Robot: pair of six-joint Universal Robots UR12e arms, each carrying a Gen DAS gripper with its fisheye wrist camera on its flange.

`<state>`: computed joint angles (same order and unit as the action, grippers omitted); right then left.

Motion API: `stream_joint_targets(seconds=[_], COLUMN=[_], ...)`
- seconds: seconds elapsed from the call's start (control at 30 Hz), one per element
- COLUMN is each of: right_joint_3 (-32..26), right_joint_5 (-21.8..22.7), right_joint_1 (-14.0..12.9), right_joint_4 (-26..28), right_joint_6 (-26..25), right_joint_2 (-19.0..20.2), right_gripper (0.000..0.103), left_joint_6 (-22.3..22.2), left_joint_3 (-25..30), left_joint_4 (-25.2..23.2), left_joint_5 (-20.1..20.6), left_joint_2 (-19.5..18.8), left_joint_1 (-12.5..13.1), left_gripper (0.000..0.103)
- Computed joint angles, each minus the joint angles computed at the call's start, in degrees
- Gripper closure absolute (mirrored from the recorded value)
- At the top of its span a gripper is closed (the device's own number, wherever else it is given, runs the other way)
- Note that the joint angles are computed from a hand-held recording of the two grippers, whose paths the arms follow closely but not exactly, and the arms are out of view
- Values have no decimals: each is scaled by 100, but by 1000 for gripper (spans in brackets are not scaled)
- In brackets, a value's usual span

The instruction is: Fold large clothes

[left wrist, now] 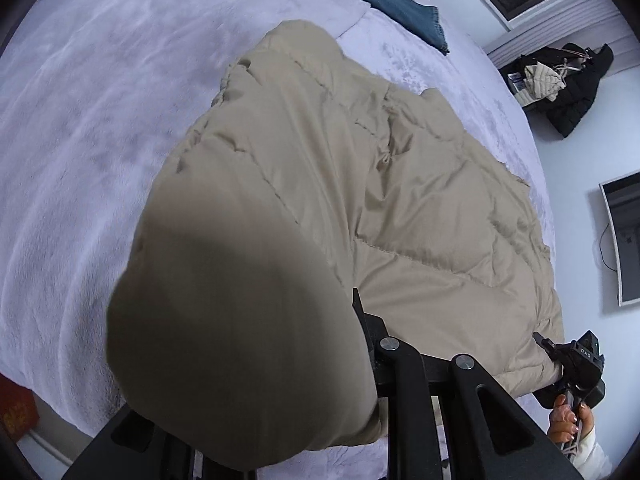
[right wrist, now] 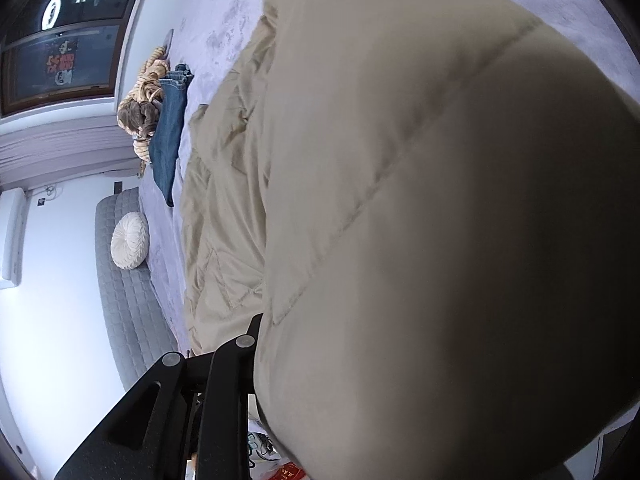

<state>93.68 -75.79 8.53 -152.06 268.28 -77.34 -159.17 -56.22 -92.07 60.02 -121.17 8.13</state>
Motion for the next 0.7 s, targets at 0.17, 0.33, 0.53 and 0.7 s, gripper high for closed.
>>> stream_joint_targets(seconds=[0.17, 0.33, 0.53, 0.7], right_joint_3=[20, -132, -473, -709], right_joint_5=[45, 97, 108, 62], right_joint_1=[-5, -18, -36, 1], right_joint_4=[354, 1021, 1713, 1984], right_joint_6=[-35, -295, -684, -920], right_joint_2=[-84, -165, -123, -114], right_gripper=[60, 53, 51, 50], left_joint_6=[-423, -677, -1071, -813], left_joint_3=[-165, -300, -316, -205], left_joint_4=[354, 767, 1110, 865], left_joint_5=[567, 1056, 1961, 2054], left_joint_2=[105, 249, 281, 323], left_joint_1=[44, 112, 107, 68], left_gripper=[45, 45, 45, 45])
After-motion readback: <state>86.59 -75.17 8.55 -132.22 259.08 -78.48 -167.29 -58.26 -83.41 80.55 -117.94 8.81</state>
